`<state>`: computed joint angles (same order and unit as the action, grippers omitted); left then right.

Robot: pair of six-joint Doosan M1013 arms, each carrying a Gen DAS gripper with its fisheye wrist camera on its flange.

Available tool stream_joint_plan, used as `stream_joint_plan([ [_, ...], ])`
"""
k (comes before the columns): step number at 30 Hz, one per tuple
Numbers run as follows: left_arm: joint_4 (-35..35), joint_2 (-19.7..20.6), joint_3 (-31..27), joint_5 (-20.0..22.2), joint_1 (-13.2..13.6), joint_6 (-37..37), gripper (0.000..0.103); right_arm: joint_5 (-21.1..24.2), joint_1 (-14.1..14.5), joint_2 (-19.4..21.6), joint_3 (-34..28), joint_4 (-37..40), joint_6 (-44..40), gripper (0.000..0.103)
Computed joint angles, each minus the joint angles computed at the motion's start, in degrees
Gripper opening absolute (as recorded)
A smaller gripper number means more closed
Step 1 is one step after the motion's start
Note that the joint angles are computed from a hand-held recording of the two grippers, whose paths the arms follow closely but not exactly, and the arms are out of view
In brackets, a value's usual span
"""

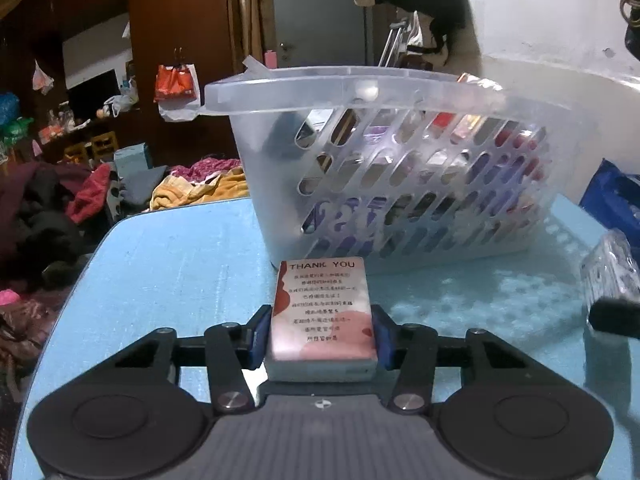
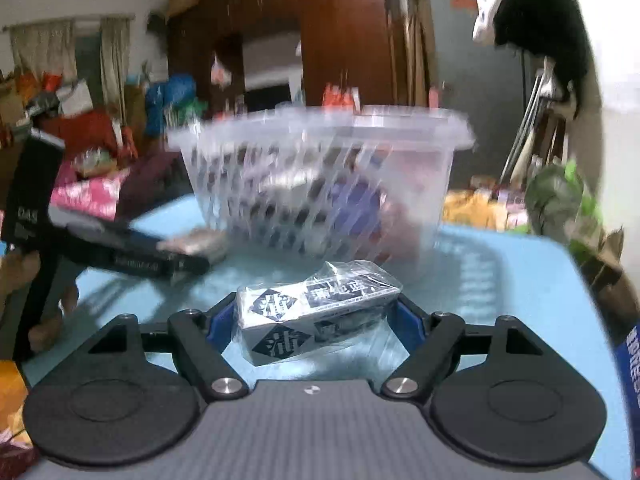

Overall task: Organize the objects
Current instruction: 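Grasp the white 'THANK YOU' box with the left gripper while the right grasps a white-black printed box, then lift both boxes over the white basket and release them inside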

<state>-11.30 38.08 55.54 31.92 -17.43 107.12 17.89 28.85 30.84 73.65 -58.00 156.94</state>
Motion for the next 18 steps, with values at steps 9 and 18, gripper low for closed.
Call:
stream_joint_plan([
  [9, -39.7, -5.4, 11.1, -8.8, 0.8, 37.4, 0.054, 2.6, 0.5, 0.7, -1.1, -1.6, 0.7, 0.081],
  [18, -57.5, -5.7, 13.6, -8.6, 1.4, 54.6, 0.054, 2.4, 0.4, 0.2, 0.1, -6.2, 5.9, 0.081],
])
